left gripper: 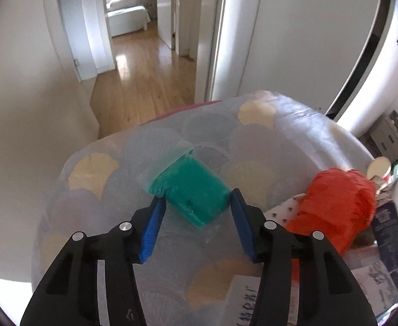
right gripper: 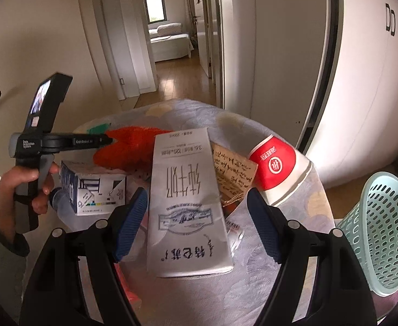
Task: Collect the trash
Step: 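Grasp the green packet with the left tool while the right tool grasps the white milk carton, then carry packet and carton to the green basket and open both tools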
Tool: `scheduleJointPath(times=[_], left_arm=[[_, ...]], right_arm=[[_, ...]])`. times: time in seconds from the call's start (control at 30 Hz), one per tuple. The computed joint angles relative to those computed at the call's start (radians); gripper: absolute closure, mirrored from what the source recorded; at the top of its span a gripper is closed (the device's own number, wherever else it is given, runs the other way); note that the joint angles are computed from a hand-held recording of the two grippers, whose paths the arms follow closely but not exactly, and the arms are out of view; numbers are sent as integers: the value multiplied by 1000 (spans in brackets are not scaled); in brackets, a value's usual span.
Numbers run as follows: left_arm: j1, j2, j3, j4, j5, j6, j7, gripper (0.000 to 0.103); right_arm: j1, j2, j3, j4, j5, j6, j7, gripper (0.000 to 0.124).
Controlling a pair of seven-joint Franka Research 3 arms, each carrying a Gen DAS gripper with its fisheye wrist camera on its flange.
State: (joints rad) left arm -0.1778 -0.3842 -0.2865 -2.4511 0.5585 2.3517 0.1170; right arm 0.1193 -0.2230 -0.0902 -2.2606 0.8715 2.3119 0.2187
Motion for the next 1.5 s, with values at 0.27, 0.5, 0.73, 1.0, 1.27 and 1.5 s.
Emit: scheduleJointPath(times=[0.27,0.5,0.73,1.0,1.27,1.5], left_arm=[[-14,-92,-67,0,65,-25,-99,56],[-33,-62,-129,131,164,-116,-137,56],[-72,54,-162,290,287,-127,-144,56],[-160,338,-150,557,443,-63,-142,56],[-287,679,-82,896,491,30,-34,56],[-365,929,-35,1184,373,73,138,56]], right_arm=[[22,-51,2,-66,-12,60,-56,74],[-2,-73,-44,-48,40,-12,-56,74],[-53,-73,-85,-1,82,-44,-61,74],[-136,20,-121,126,128,-71,-3,74],[-249,177,-121,277,133,-76,88,74],[-337,319,-93,406,105,-17,196,74]])
